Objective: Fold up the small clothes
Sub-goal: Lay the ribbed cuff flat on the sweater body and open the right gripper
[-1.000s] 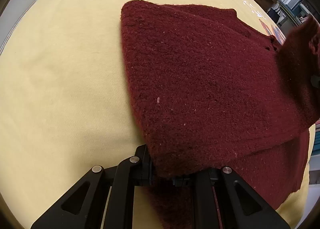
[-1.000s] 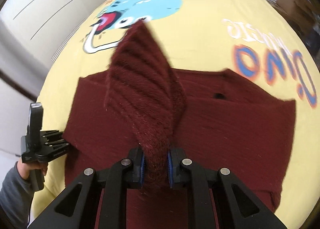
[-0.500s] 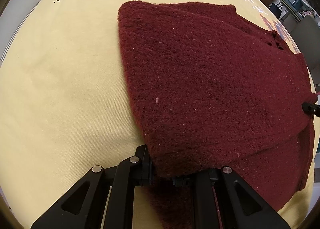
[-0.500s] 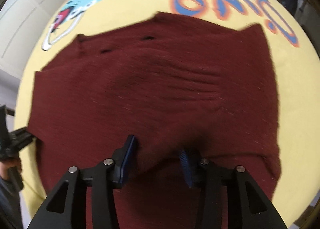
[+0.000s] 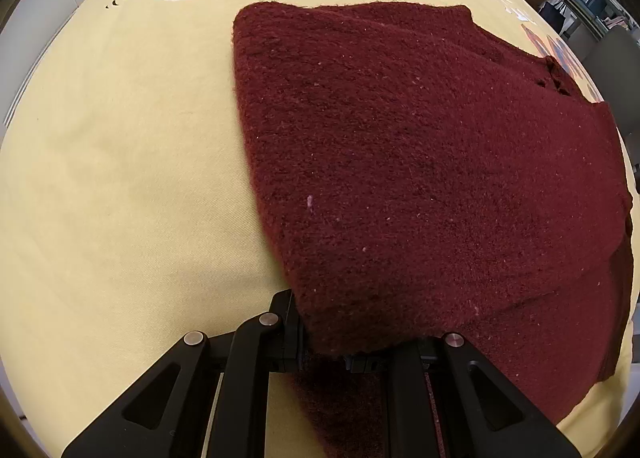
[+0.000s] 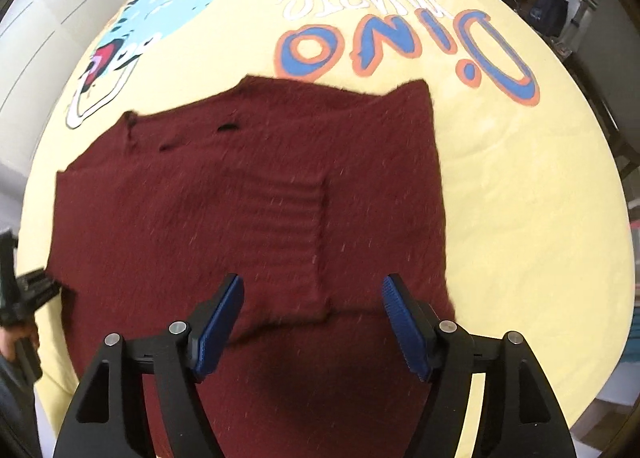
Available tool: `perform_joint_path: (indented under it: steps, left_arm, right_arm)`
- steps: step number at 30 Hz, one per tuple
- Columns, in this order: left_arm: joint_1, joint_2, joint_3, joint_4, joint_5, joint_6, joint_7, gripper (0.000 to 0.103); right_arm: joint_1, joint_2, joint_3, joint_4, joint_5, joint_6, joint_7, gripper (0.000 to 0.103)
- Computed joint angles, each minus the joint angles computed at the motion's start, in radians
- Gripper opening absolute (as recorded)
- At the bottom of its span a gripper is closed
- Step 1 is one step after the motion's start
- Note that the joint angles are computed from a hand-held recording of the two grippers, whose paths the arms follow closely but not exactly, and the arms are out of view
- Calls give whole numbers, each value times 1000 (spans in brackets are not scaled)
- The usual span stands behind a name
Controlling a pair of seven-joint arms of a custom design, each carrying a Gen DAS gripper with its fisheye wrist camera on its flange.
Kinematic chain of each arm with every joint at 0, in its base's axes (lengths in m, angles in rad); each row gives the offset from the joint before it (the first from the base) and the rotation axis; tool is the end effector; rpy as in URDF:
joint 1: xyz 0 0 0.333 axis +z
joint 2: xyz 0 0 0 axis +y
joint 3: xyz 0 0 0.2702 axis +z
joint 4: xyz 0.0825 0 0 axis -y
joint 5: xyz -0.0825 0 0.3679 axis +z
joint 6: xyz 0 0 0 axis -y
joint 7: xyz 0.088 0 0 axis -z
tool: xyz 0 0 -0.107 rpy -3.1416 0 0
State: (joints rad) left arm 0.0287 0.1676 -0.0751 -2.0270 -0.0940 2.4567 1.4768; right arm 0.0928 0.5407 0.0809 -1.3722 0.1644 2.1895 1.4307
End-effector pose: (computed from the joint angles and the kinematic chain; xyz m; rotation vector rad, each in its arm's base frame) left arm 0.5853 -0.0262 0.3574 -2.2455 2.0005 -0.3796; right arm 0.6883 0.1158 0.3992 -2.1943 1.7585 -0.0834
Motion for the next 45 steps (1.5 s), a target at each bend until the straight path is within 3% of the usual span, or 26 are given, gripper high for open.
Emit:
perform_joint_path:
  steps: [7, 10, 11, 12, 14, 15, 17, 20, 24, 27, 35, 40, 42, 43, 44, 45]
  left_arm:
    - [0, 4, 1, 3, 0, 0, 0, 11]
    - [-7, -6, 3, -13, 25, 16, -16, 11]
    - [-9, -3, 4, -12, 36, 19, -23, 11]
    - [-13, -7, 5, -15, 48, 18, -36, 11]
    - [-17, -11, 6, -17, 71, 14, -53, 11]
    - [-19, -15, 5, -21, 81, 13, -60, 11]
    - [-23, -23, 4, -28, 100, 10, -67, 11]
    - [-35, -45, 4, -42, 160, 7, -103, 11]
    - [-52, -64, -4, -55, 247, -1, -163, 11]
    - [-61, -60, -11, -51, 277, -2, -186, 11]
    - [-53, -47, -9, -49, 247, -5, -188, 14]
    - [-58, -73, -8, -89, 287, 28, -207, 16]
    - [-60, -78, -10, -79, 296, 1, -243, 20]
    - [-64, -88, -10, -80, 321, -8, -268, 29]
    - [-67, -101, -13, -86, 344, -8, -285, 47]
    - [-66, -118, -14, -96, 359, -2, -291, 58]
  right_arm:
    - [45, 286, -12, 379, -61, -206, 59, 73]
    - [54, 266, -12, 339, -72, -178, 71, 74]
    - [51, 252, -6, 317, -71, -169, 58, 69]
    - [48, 243, 3, 303, -65, -165, 42, 54]
    - [41, 218, 19, 267, -48, -156, 2, 37]
    - [37, 206, 25, 253, -39, -152, -20, 20]
    - [24, 186, 38, 224, -5, -131, -46, 12]
    - [37, 105, 22, 102, -19, -1, -61, 11]
    - [39, 11, 2, -25, -46, 147, -56, 11]
    - [51, 3, -22, -40, -105, 192, -37, 10]
    - [64, 126, -34, 69, -177, 132, 9, 12]
    - [36, 111, -14, 26, -136, 164, 39, 25]
    - [32, 103, -13, 15, -134, 173, 44, 41]
    - [27, 91, -11, -4, -127, 191, 43, 46]
    - [21, 78, -8, -25, -118, 206, 44, 56]
    - [15, 65, -5, -43, -110, 214, 43, 65]
